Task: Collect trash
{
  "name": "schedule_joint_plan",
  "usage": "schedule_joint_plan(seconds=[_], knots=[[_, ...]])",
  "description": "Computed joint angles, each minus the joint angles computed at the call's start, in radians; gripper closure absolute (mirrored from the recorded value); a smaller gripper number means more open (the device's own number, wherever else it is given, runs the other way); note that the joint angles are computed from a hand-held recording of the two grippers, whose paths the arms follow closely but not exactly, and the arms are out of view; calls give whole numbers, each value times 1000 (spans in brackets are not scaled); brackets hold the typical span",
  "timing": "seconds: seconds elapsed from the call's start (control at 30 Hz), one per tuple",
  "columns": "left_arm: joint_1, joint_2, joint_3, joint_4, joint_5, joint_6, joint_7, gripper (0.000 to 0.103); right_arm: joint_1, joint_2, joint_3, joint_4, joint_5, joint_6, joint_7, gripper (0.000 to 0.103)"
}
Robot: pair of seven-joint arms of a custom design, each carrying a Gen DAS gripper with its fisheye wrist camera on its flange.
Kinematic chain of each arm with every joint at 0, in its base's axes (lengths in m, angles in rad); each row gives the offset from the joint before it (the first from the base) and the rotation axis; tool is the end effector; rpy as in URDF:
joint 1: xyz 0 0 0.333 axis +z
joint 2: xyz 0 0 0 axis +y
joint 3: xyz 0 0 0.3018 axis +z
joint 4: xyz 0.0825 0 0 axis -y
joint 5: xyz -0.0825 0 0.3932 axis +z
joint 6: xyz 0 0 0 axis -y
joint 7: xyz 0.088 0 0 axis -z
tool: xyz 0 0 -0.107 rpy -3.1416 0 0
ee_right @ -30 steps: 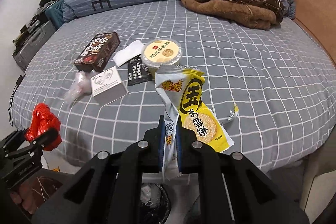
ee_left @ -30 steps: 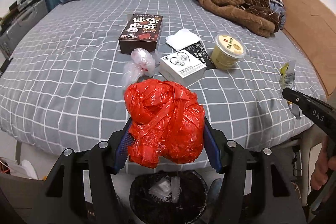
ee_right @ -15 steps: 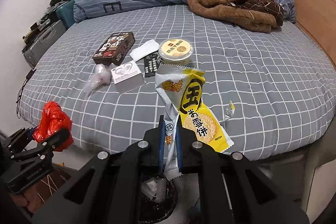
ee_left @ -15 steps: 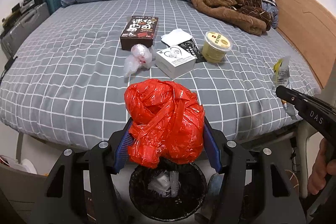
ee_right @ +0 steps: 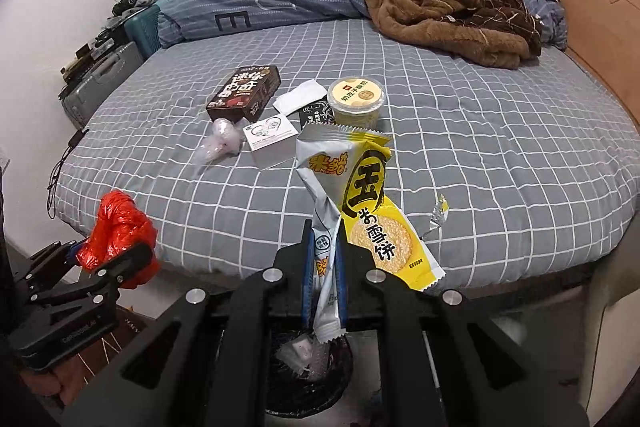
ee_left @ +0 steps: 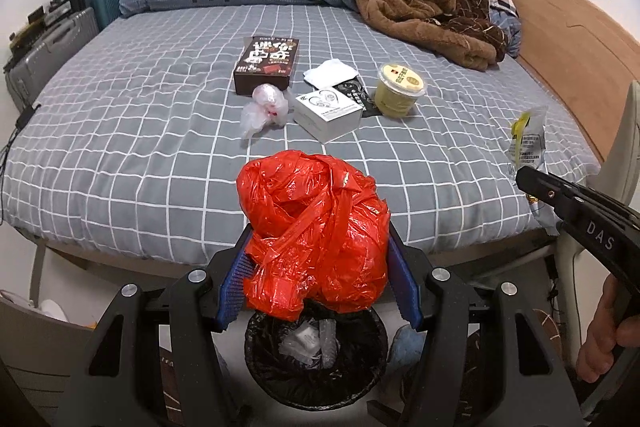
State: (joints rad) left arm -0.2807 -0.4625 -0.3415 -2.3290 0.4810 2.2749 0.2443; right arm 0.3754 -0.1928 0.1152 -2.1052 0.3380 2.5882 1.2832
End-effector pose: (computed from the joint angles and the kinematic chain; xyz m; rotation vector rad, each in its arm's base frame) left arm 0.3791 -0.2754 0.5322 -2.1914 1.3582 -0.6054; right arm 0.4922 0.2603 0.5610 -2.1436 1.1895 -0.2976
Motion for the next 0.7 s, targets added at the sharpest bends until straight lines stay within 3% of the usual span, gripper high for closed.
schedule_joint_plan(seconds=[0.23, 0.7], knots=[[-18, -22, -11, -12, -10, -11, -5, 44, 7, -71, -6, -65, 29, 6, -21, 94], [-63, -38, -16, -100, -62, 39, -36, 44, 32, -134, -2, -210, 53, 21, -25, 94]])
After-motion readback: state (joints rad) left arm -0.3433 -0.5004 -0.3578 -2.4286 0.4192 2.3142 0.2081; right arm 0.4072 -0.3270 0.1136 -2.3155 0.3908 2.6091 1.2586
